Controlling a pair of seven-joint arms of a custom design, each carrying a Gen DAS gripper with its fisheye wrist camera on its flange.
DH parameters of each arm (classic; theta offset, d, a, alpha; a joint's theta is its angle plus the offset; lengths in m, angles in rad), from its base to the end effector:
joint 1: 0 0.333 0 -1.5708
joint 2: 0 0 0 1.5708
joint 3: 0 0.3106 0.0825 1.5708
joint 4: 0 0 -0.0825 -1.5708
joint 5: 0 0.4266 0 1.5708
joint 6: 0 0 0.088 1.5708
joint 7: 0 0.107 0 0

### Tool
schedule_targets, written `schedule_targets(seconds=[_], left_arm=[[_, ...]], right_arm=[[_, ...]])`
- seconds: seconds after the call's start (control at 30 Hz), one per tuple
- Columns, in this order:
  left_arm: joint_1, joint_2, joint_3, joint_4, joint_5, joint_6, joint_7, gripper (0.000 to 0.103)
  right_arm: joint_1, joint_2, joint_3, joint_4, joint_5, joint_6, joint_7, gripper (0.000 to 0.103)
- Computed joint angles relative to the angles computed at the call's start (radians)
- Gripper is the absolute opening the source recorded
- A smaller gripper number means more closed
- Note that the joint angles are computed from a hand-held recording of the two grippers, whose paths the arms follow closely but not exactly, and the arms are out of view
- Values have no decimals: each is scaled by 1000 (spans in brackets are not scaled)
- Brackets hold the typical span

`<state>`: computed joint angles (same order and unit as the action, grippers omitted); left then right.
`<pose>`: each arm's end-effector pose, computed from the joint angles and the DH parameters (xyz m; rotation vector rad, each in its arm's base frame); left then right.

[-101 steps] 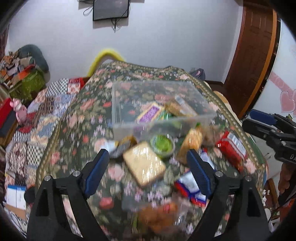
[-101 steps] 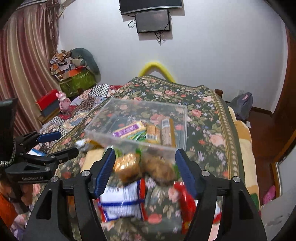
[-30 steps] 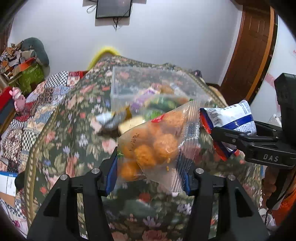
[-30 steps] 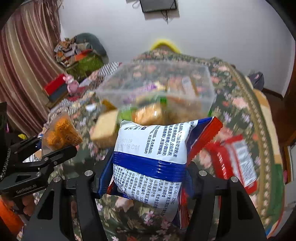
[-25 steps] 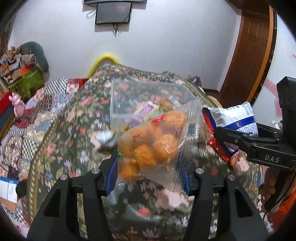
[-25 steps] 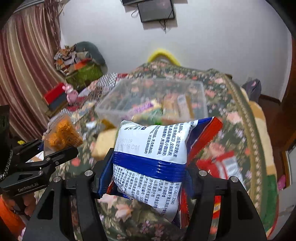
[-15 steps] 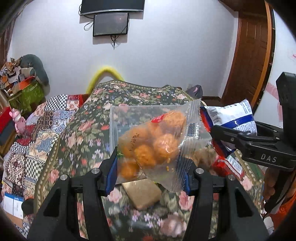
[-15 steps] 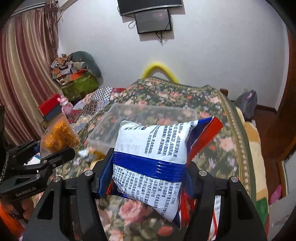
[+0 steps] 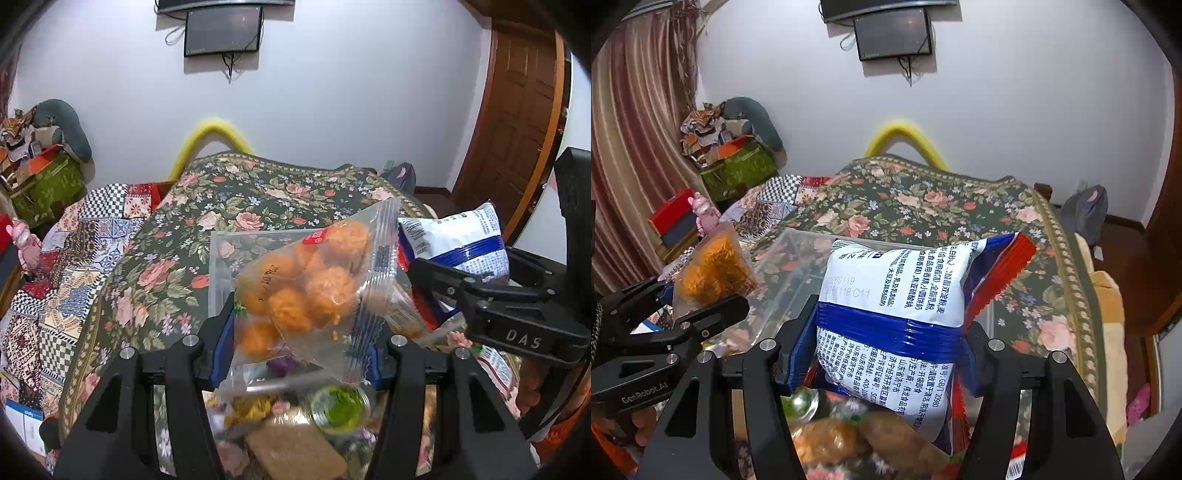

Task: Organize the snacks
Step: 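Drop both bags into the clear box and open both tools, then grasp the bread loaf with left tool while right tool grasps red snack pack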

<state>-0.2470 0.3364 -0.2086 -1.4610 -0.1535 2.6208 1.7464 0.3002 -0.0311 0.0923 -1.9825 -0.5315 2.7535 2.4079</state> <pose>0.6871 -0.3044 0.5793 -1.3338 2.2227 -1.0654 0.5790 0.2628 0.5476 -1.6431 1.6977 -0.6480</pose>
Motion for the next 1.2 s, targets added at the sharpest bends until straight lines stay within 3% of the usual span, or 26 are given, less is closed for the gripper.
schedule_targets(seconds=[0.3,0.6,0.77,0.97,1.2], left_arm=[[-53,195,29,252,89,-130,-43,56],[-65,280,32,378,100,-231,-76,59],[-53,216,24,291,92,-183,-59,59],[-10,92,-2,141,25,-122,-11,64],[32,-55,-6,-44,-42,-90,41,68]], right_arm=[[-8,110,-22,95,158,-42,-147,60],[-5,121,-28,104,203,-54,-182,67],[-3,94,-27,88,197,-55,-188,69],[3,-1,-15,15,50,-45,-94,69],[-19,-128,13,-106,-11,-7,-31,71]])
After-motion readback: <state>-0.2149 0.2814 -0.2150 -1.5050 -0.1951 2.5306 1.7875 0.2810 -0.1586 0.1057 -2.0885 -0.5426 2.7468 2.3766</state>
